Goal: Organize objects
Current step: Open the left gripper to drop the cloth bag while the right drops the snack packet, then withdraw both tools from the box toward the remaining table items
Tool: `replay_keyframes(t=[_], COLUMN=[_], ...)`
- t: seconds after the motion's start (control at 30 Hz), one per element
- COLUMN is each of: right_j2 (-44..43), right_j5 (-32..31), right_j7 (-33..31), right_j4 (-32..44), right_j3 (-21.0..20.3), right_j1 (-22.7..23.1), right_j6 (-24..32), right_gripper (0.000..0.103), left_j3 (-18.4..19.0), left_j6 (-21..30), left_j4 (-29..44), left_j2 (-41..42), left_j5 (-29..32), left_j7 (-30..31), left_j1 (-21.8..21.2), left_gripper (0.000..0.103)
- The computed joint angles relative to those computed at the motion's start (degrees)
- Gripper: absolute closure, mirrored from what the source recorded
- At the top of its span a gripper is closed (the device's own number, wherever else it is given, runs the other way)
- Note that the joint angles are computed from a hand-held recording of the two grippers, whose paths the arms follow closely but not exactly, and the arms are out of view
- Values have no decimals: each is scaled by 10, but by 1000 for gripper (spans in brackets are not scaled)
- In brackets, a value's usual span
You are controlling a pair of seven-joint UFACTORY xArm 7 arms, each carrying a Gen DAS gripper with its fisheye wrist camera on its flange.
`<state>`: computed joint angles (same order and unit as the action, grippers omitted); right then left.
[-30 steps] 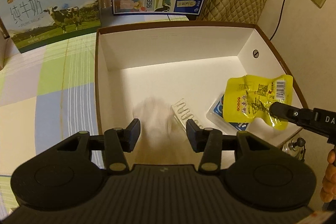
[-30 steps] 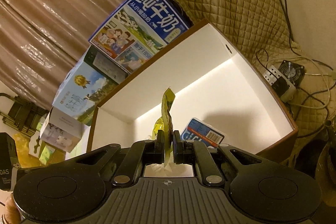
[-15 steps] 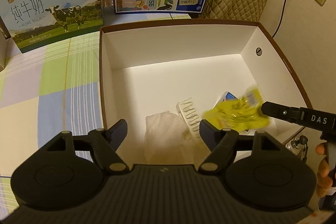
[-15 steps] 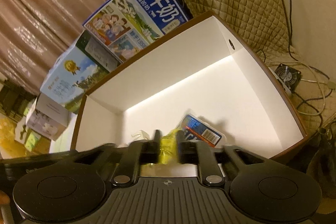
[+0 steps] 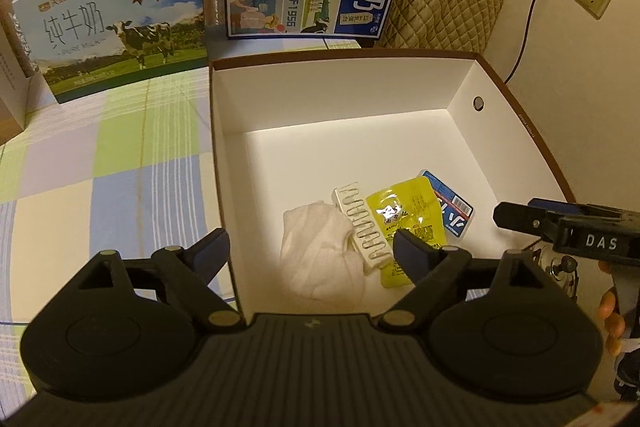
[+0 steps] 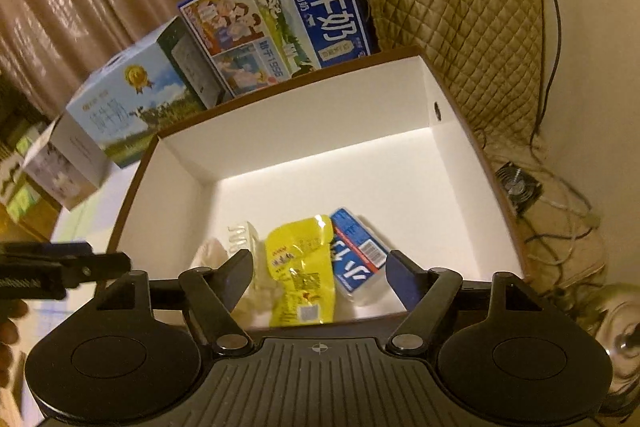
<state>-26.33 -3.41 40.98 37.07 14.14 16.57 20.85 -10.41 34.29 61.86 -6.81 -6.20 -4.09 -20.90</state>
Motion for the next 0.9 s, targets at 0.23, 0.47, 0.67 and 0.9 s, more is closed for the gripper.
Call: replay_keyframes(t=[0.23, 0.47, 0.67, 0.9], right_j2=[-33, -66, -89, -106], right_j5=[-18, -17, -13, -11], right_j7=[14, 40, 59, 83], right_j4=[-1, 2, 2, 5], right_j3=[19, 35, 47, 68], right_j1=[-1, 9, 25, 47], right_j6=[29, 69, 98, 121], right_gripper=[30, 29, 29, 28], left_j3=[6, 9, 9, 25], left_j6=[-7, -2, 11, 39], left_j4=[-40, -80, -123, -170], left_j2=[-52, -110, -171, -239], left_j5=[-17, -22, -10, -22], left_j7=[5, -4, -8, 2], left_j1=[-2, 0, 4, 1], left_gripper=[15, 15, 13, 13])
